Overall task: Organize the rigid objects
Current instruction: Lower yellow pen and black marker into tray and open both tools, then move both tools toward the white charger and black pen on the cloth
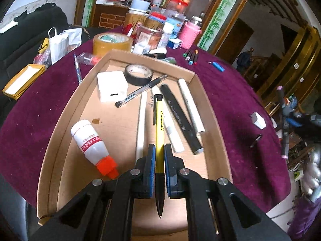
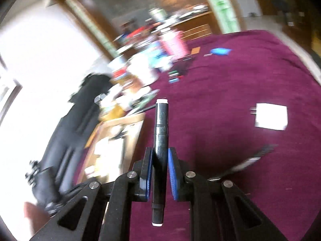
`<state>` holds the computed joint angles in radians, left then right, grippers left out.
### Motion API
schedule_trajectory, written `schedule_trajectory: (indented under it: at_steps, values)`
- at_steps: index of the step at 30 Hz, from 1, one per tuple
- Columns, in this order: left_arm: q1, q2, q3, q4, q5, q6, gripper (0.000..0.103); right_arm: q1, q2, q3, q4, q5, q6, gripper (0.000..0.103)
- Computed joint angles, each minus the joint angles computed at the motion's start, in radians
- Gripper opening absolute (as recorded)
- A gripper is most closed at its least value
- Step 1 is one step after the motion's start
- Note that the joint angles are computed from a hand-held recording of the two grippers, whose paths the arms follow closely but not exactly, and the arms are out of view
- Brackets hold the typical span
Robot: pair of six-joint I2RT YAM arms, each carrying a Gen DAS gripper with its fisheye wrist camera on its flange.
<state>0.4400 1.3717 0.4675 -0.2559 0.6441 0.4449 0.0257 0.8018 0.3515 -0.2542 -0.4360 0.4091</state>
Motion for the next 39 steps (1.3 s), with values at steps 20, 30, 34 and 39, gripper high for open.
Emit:
schedule_trajectory:
  at_steps: [20, 30, 34, 39]
  values:
    - [0.021, 0.180, 0.151, -0.006, -0.052, -0.086, 0.045, 0.534, 0.974, 0.448, 0.343, 0.126, 0.195, 0.017]
    - [0.200, 0.110, 0.185, -0.105, 0.091, -0.034, 0.063, 0.579, 1.050, 0.555, 0.248, 0.255, 0.181, 0.018]
    - [0.242, 0.100, 0.202, -0.128, 0.136, -0.035, 0.065, 0.585, 1.048, 0.558, 0.229, 0.316, 0.192, 0.019]
    - [0.271, 0.083, 0.196, -0.114, 0.155, -0.052, 0.069, 0.594, 0.983, 0.514, 0.237, 0.364, 0.172, 0.026]
